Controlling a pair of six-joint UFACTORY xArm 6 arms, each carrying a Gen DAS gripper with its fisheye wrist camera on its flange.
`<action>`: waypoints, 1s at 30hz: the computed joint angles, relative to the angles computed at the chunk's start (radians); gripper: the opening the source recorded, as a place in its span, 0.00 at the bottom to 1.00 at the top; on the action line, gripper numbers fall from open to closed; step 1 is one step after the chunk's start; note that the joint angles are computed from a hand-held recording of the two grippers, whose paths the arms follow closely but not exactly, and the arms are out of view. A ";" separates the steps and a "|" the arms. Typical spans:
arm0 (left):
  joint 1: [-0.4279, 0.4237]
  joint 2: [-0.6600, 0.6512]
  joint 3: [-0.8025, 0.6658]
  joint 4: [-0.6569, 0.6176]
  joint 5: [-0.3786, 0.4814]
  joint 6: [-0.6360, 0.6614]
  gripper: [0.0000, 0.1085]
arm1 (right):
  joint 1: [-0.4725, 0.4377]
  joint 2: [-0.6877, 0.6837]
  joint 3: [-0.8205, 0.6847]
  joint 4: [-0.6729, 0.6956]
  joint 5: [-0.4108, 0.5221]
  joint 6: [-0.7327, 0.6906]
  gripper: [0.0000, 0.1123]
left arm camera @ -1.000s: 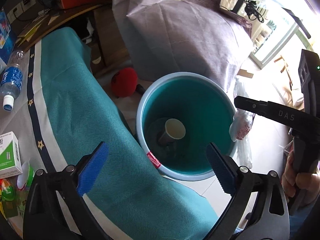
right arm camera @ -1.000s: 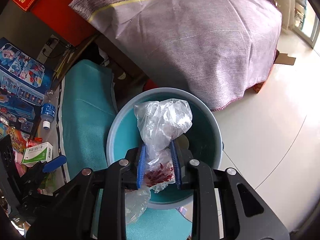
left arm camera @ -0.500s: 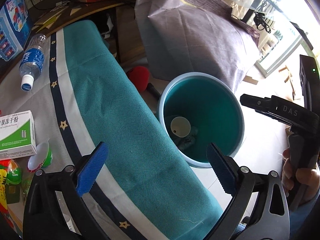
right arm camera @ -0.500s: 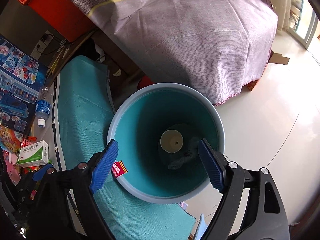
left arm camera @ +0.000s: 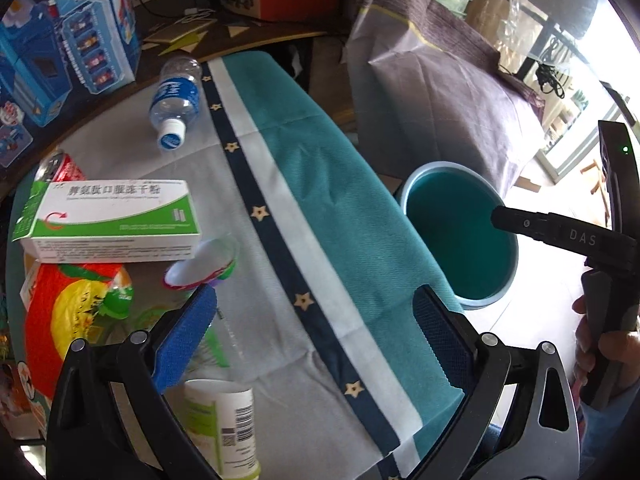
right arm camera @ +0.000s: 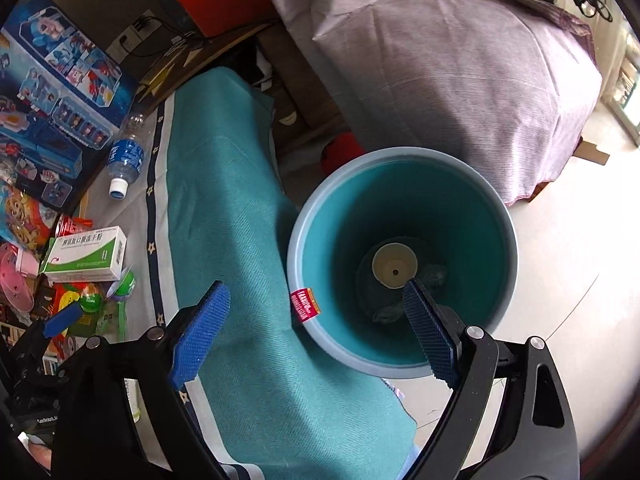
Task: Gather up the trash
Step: 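Return to the table and grasp the red wrapper with the left gripper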
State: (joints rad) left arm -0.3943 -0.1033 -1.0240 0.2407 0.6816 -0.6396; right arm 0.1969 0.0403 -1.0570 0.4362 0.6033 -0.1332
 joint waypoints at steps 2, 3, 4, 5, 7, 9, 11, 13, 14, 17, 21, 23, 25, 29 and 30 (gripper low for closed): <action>0.019 -0.059 0.047 0.025 0.010 -0.009 0.91 | 0.023 0.000 -0.006 -0.011 0.009 0.002 0.75; 0.030 -0.094 0.076 0.039 0.016 -0.013 0.91 | 0.036 0.000 -0.010 -0.017 0.014 0.004 0.75; 0.039 -0.124 0.100 0.054 0.022 -0.022 0.91 | 0.050 -0.001 -0.014 -0.023 0.016 0.005 0.75; 0.054 -0.163 0.129 0.069 0.030 -0.027 0.91 | 0.064 -0.001 -0.017 -0.031 0.020 0.005 0.75; 0.082 -0.225 0.174 0.086 0.044 -0.033 0.91 | 0.091 0.001 -0.028 -0.045 0.027 0.002 0.75; 0.119 -0.298 0.227 0.110 0.063 -0.042 0.91 | 0.119 0.005 -0.040 -0.059 0.034 -0.001 0.77; 0.162 -0.355 0.271 0.121 0.082 -0.038 0.91 | 0.147 0.012 -0.051 -0.070 0.035 -0.005 0.77; 0.204 -0.394 0.304 0.124 0.095 -0.030 0.91 | 0.174 0.024 -0.070 -0.089 0.043 -0.008 0.77; 0.220 -0.405 0.314 0.125 0.100 -0.027 0.91 | 0.187 0.031 -0.080 -0.100 0.048 -0.008 0.77; 0.266 -0.431 0.345 0.134 0.105 -0.014 0.91 | 0.227 0.045 -0.102 -0.127 0.053 -0.009 0.77; 0.307 -0.425 0.366 0.116 0.088 0.021 0.91 | 0.275 0.072 -0.142 -0.174 0.062 0.004 0.77; 0.308 -0.395 0.356 0.121 0.075 0.034 0.91 | 0.296 0.092 -0.170 -0.199 0.075 0.017 0.77; 0.308 -0.375 0.354 0.135 0.063 0.046 0.91 | 0.310 0.114 -0.198 -0.211 0.091 0.027 0.77; 0.320 -0.335 0.347 0.132 0.032 0.087 0.91 | 0.334 0.152 -0.250 -0.242 0.120 0.053 0.77; 0.323 -0.330 0.350 0.138 0.019 0.091 0.91 | 0.339 0.162 -0.263 -0.252 0.127 0.059 0.77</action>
